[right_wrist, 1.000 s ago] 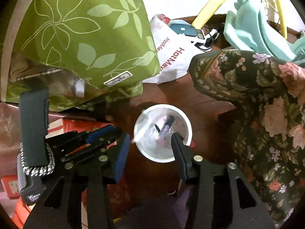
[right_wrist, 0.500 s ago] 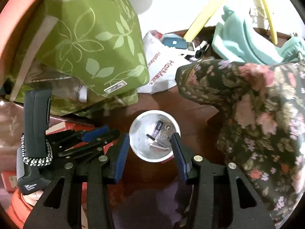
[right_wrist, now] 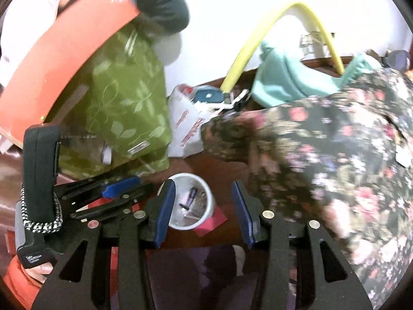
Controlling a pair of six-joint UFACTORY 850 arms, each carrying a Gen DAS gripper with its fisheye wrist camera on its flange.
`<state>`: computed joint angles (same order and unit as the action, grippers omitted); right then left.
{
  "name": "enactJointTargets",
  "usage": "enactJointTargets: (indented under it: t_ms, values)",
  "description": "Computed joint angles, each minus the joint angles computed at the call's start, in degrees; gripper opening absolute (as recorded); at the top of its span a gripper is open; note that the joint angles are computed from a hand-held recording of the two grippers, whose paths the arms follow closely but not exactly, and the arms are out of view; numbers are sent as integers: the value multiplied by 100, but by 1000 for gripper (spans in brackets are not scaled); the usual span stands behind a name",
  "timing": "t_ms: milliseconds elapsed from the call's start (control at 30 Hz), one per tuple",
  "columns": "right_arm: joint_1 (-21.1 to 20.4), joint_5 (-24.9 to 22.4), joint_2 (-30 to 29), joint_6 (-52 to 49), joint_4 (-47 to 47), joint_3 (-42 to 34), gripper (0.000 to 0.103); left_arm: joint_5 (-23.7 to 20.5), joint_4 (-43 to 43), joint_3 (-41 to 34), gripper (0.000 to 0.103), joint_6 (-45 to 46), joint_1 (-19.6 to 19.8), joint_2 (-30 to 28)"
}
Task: Collect trash
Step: 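Move both open tools back over the bedspread items, then grasp the purple octopus toy with the left tool while the right tool grasps the white ointment tube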
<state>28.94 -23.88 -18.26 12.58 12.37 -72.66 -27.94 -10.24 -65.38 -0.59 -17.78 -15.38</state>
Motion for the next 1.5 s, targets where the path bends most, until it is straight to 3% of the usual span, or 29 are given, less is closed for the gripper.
enactJointTargets:
  t_ms: [367,800,1033,1133,1233,1400,1500]
  values:
    - [-817,327,1012,680,-641,1043,42,-54,199,-927,21,-119,-941,-392]
    - [-2232,327,1628,437,-442,1777,42,-498,81,-2698,28,74,-1692,-1683]
    - [-2905,302,1359,-475,654,1691,42,-873,-4,-3950,29,275,-1860,-2581]
    - [-3134,299,1102,-1128,1570,1575,42,-1062,-35,-4540,29,322,-1887,-2995]
    - [-3294,248,817,-1707,2421,1428,42,-1361,-126,-5304,29,391,-1888,-3515]
    - [-3452,256,397,-1587,2683,1184,42,-1913,-354,-6570,29,382,-1877,-4354]
    - [-3547,167,159,-1978,3356,1067,42,-2085,-536,-7051,29,411,-1868,-4675]
